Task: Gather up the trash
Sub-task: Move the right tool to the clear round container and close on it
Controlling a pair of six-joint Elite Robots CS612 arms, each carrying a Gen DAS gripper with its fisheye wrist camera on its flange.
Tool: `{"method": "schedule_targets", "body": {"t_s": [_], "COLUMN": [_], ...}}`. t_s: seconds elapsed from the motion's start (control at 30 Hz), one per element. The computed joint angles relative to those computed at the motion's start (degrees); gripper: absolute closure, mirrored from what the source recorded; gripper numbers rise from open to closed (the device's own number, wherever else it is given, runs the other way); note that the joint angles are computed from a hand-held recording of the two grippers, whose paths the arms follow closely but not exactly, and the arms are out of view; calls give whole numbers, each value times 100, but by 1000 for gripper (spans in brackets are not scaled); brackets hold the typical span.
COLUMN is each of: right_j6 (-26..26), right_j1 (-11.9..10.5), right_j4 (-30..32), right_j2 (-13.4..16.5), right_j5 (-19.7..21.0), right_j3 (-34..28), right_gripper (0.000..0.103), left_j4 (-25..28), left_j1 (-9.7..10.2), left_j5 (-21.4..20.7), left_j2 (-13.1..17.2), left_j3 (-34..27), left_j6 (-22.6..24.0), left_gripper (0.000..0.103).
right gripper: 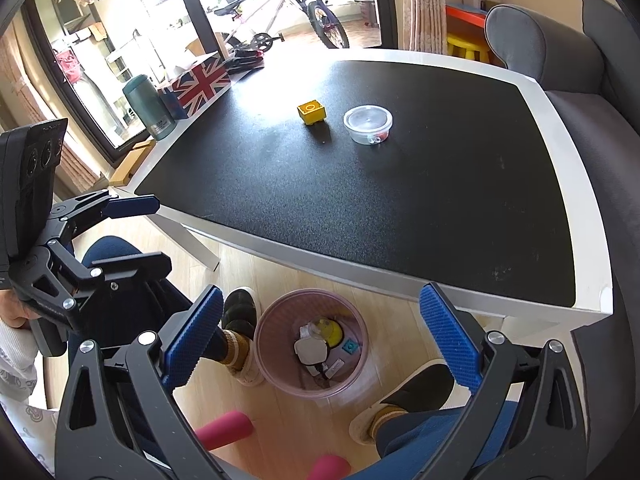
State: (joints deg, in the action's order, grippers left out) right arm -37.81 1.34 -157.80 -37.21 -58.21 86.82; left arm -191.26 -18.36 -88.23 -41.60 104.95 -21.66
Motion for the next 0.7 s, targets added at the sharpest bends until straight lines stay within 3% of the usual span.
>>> {"method": "schedule_targets", "body": {"t_s": [0.4,0.7], "right_j6": [112,222], "right_j1": [117,264], "right_j4": [196,644], "right_j2": [222,566], "right_j5": [-35,-67], "right_j3": [-707,-1566], "right_gripper": [6,6], "left_j4": [104,296], "left_j1": [263,465], "left_j5": [204,205], "left_j2": [69,189], "left_j3": [-369,-739], "left_j6": [18,96], "left_gripper": [8,8]}}
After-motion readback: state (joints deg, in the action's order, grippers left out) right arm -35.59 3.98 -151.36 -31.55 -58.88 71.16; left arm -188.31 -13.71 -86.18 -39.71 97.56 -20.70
